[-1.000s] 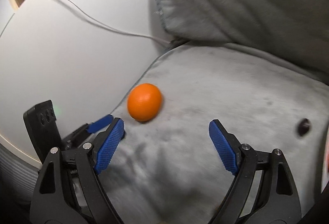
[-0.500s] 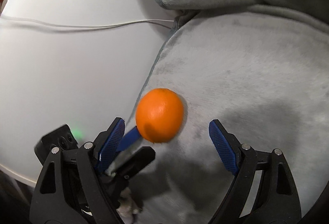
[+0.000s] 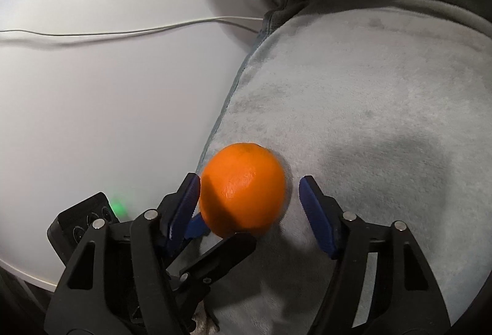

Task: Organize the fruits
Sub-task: 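Close both grippers around the large orange from opposite sides, then carry the large orange held by both grippers over to the floral plate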

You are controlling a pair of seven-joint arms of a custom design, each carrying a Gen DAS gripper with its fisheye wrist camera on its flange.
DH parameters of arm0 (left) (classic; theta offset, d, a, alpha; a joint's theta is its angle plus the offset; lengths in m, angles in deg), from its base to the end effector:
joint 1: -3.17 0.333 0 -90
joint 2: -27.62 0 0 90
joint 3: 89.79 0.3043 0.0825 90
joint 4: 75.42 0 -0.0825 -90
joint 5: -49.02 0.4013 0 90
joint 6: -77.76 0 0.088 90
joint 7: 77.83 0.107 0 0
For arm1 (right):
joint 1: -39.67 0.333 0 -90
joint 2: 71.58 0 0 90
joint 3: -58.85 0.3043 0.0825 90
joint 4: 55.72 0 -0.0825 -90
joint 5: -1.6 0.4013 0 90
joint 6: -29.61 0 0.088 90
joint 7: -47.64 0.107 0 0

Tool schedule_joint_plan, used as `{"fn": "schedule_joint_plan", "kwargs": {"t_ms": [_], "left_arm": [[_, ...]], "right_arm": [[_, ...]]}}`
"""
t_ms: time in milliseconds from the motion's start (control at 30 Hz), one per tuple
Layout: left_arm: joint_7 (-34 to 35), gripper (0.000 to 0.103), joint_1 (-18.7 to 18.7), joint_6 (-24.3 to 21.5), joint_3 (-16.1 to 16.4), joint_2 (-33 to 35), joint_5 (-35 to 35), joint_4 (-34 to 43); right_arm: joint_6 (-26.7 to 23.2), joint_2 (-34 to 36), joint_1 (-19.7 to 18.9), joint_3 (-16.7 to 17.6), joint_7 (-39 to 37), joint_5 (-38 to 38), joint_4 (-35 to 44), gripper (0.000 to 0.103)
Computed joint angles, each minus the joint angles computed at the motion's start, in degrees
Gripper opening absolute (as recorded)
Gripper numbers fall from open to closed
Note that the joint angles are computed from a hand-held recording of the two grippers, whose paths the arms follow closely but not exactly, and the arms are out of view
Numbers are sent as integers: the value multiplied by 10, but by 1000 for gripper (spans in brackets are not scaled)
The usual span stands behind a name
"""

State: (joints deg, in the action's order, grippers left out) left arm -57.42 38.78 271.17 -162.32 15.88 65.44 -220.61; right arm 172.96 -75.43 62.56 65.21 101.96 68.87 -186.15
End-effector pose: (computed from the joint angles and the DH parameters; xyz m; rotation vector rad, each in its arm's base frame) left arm 0.3878 -0.3369 0.3717 -2.0910 1.7587 -1.3002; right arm 0.4793 0.2616 0.3887 -1.8472 1.4380 0.4294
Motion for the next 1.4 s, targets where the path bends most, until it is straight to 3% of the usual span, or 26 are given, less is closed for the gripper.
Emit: {"fn": "schedule_joint_plan", "kwargs": {"t_ms": [67, 367, 733, 967, 1167, 1400], "left_arm": [[3, 59, 0, -7, -1, 1, 1, 3], [-40, 59, -11, -26, 12, -21, 46, 9], [-106, 58, -87, -59, 79, -60, 119, 14], [-151, 58, -118, -75, 96, -80, 163, 32], [-185, 58, -109, -91, 76, -79, 207, 59], [-219, 58, -60, -111, 7, -66, 269, 106]], "right_arm": [[0, 4, 2, 1, -4, 3, 2, 66], [12, 0, 7, 5, -20, 23, -4, 64], [14, -48, 11, -4, -41, 42, -41, 63], [19, -91, 14, -18, -60, 63, -70, 63], [22, -138, 13, -30, -73, 73, -110, 63], [25, -194, 9, -52, -93, 97, -157, 63]]}}
